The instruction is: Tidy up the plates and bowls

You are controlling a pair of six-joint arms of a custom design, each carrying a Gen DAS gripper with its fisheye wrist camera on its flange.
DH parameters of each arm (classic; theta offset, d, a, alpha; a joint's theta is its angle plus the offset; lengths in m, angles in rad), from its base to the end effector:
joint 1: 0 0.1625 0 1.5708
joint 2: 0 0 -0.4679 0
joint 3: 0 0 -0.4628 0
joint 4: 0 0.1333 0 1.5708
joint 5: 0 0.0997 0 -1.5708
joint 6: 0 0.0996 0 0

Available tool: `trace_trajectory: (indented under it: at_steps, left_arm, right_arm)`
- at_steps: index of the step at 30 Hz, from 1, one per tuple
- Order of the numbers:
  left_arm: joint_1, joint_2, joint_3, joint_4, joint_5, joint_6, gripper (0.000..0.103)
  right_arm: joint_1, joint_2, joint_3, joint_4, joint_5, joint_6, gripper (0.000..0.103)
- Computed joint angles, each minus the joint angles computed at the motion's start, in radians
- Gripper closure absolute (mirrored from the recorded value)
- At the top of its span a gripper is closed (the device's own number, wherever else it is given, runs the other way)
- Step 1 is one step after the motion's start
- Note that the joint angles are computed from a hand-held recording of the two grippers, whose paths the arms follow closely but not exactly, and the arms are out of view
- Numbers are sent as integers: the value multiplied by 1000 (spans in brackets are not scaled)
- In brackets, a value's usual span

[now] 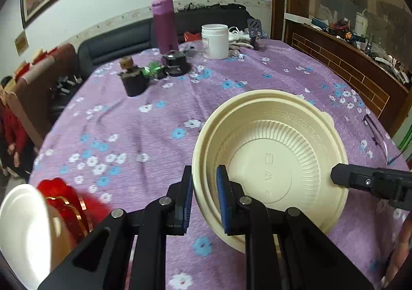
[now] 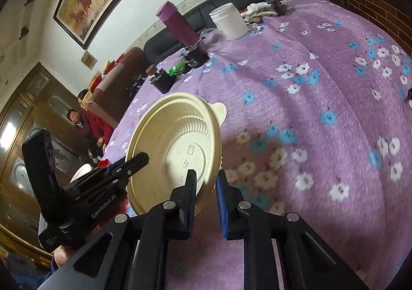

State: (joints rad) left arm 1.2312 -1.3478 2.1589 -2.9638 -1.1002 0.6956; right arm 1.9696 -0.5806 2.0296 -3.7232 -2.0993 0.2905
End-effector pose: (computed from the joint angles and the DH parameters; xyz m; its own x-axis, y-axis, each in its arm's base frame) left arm -0.0164 -0.5821 0.2639 -0.5305 0.5523 -0.6430 0.8054 0.5650 -0.1792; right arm 0.3014 -0.5014 -0.0413 -0.9686 0.1680 0.1832 -0.0195 0.6833 -0.7299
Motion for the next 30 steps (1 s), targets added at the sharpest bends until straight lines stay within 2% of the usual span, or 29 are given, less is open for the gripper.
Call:
trace_trajectory:
  at_steps: [7,13,30]
  left_arm:
    - [20,-65,37,-60,-16,56,86]
    - [48,-107,33,-51,-47,56,86]
    - [83,-165,23,-70,-96,59,86]
  right_arm:
    - [49,23,-31,32,-12,0,86]
    - [88,49,-79,85,-45,-18,86]
    - [122,74,-148,157,-12,-17,86]
